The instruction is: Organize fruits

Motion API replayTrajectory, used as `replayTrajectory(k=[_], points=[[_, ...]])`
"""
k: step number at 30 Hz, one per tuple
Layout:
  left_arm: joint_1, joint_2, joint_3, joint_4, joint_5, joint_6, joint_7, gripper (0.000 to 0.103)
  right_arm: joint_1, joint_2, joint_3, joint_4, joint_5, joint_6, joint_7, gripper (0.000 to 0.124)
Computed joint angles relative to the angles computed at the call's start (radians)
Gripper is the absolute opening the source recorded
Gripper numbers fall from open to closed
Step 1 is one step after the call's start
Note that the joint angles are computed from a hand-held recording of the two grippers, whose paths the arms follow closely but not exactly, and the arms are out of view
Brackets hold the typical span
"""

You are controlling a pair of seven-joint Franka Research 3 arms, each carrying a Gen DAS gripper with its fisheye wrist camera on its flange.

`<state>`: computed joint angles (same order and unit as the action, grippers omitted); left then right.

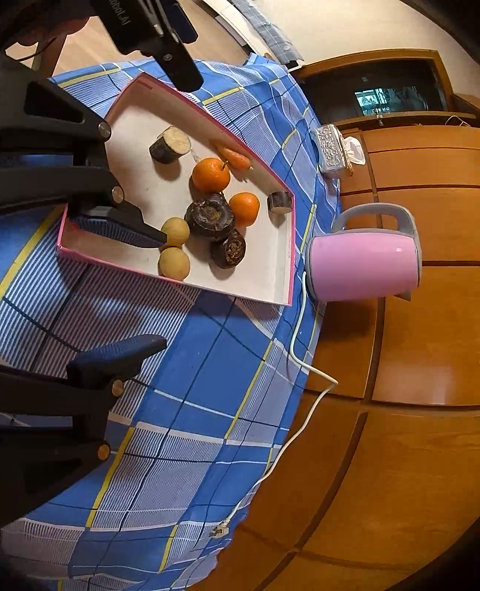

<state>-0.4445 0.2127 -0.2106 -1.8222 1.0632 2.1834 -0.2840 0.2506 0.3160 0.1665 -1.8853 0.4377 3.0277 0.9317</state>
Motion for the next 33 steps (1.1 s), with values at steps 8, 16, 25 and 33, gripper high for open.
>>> replayTrajectory(k=[8, 16, 25, 33], points=[[-0.019, 0.034, 0.001, 0.047, -0.029, -0.072, 0.043, 0.103, 0.001, -0.005, -0.004, -0.012, 0.001, 0.011, 0.005, 0.05], [-0.037, 0.039, 0.005, 0.057, -0.019, -0.119, 0.033, 0.103, -0.01, -0.009, 0.013, -0.021, 0.012, 0.036, -0.013, 0.05], [-0.031, 0.033, 0.005, 0.048, -0.022, -0.102, 0.025, 0.103, -0.004, -0.009, 0.006, -0.023, 0.007, 0.036, -0.005, 0.05], [-0.03, 0.032, 0.004, 0.047, -0.017, -0.097, 0.019, 0.103, 0.0, -0.01, 0.002, -0.024, -0.002, 0.035, 0.0, 0.05]])
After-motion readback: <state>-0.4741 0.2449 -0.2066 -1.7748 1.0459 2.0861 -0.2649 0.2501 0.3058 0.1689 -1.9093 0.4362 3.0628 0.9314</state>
